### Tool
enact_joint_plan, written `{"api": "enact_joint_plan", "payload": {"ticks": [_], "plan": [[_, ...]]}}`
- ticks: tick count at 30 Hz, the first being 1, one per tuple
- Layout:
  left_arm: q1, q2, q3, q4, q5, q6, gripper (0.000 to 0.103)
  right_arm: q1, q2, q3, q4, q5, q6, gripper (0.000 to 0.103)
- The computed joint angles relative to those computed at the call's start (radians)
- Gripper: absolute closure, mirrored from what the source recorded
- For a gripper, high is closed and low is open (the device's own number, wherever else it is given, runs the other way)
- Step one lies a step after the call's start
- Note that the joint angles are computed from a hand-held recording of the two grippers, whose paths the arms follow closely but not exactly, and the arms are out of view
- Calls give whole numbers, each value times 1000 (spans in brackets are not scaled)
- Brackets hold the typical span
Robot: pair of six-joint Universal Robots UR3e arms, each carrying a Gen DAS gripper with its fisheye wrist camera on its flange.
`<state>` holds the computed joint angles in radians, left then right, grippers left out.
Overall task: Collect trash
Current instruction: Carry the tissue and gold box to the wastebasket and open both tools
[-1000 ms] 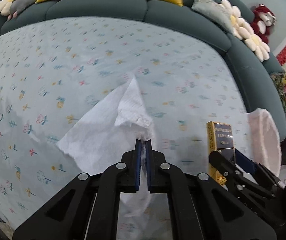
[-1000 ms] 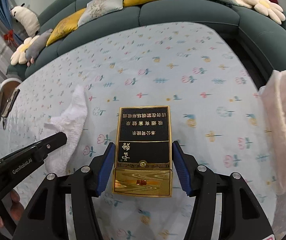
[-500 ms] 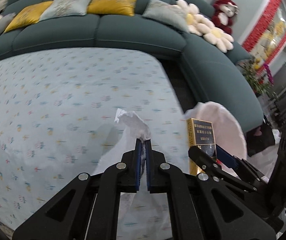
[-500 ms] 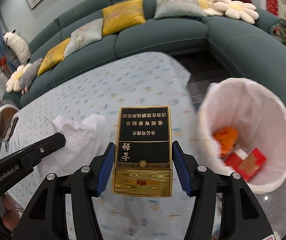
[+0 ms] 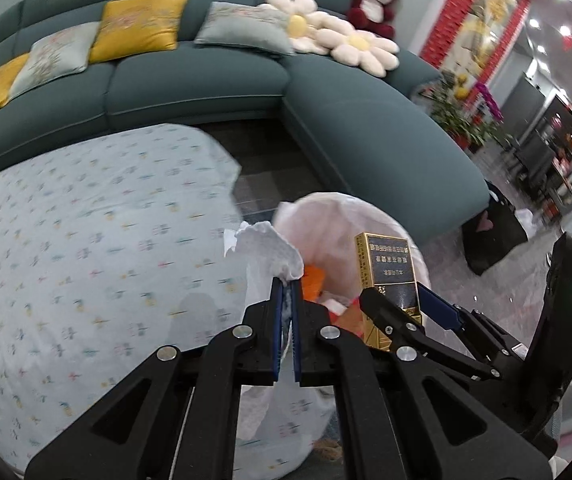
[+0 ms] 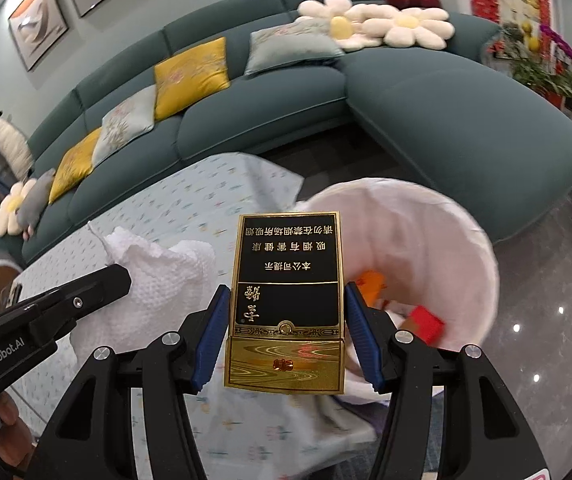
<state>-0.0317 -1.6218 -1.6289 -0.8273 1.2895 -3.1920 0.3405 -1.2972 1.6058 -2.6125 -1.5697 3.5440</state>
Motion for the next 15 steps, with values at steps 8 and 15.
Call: {"api": "enact_joint_plan", "payload": {"ticks": [8, 15], "plan": [[-142, -134, 154, 0, 38, -31, 99, -118, -122, 178, -63, 36, -27, 48], [-210, -226, 258, -15, 50, -43, 99, -205, -179, 281, -104, 77, -39, 48]]}}
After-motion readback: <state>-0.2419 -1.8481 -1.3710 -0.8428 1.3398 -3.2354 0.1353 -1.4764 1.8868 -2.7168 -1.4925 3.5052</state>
